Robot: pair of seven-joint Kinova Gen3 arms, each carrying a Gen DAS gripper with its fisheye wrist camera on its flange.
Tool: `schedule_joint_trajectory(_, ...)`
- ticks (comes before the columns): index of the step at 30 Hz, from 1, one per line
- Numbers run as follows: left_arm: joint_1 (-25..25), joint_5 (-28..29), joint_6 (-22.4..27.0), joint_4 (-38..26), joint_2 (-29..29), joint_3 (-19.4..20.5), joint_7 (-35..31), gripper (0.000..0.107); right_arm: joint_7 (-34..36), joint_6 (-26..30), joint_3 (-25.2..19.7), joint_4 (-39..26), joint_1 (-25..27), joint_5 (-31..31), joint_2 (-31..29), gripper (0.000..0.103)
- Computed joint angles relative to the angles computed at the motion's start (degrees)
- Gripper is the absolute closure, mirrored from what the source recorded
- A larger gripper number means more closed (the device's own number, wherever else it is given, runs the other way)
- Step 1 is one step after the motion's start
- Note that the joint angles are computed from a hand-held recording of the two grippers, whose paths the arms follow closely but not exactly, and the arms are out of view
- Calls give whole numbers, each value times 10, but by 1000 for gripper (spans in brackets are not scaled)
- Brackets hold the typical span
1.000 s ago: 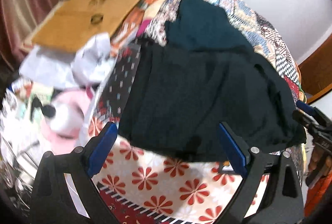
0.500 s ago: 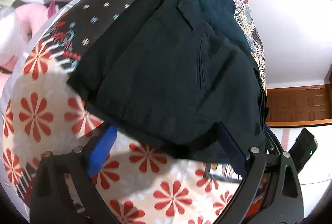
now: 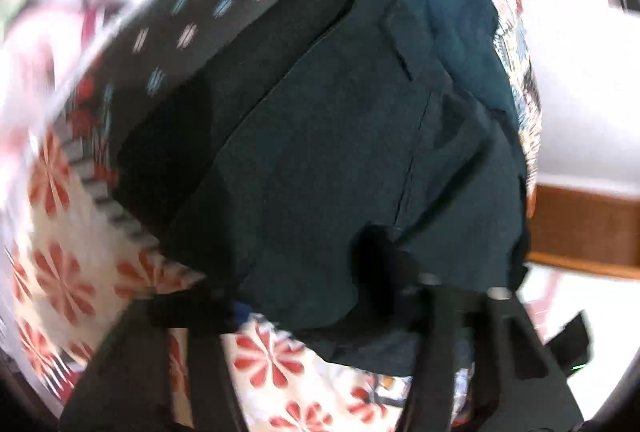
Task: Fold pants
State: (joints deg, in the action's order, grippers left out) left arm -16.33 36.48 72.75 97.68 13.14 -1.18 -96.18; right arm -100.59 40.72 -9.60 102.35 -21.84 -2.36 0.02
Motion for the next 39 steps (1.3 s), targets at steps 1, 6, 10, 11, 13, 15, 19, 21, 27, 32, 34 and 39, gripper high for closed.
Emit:
schedule_joint_trajectory(1,17,-23,-23,-2,-14,2,11,76,-1,0,0,0,0,1,0,26)
schedule_joint_trajectory(6,145,-139,-134,2,-85,-33,76,92,-7,3,-1,4,-2,7,-7,26)
schedule_joint_trajectory(10,174,-227,-173,-15,-133,1,110,93,-4,4,4,15,6,-3,-26,26)
schedule_joint_trajectory(11,178,-240,-178,-27,-136,6,109,93,-5,0,7,22,11,-6,-35,26)
schedule_joint_trajectory(13,196,-271,-194,-44,-150,21,119,93,-12,-7,14,35,22,-11,-55,26)
schedule_joint_trajectory(15,226,-301,-211,-60,-165,24,125,93,-17,-13,23,50,38,-17,-79,26)
schedule_joint_trajectory(19,256,-318,-227,-95,-177,41,115,93,-36,-16,37,79,73,-15,-118,26)
schedule_joint_trajectory(21,266,-286,-227,-115,-174,41,93,93,-50,-13,40,95,94,-4,-130,26)
schedule_joint_trajectory(27,316,-302,-235,-174,-142,73,98,93,-59,-15,66,135,122,-14,-124,26)
schedule_joint_trajectory(32,353,-269,-230,-207,-110,90,64,93,21,-48,110,170,116,-109,-119,27)
schedule_joint_trajectory(34,370,-255,-220,-216,-91,97,46,93,46,-47,119,170,116,-131,-120,27)
schedule_joint_trajectory(39,409,-234,-181,-204,-52,118,-4,93,76,-42,120,177,125,-152,-131,27)
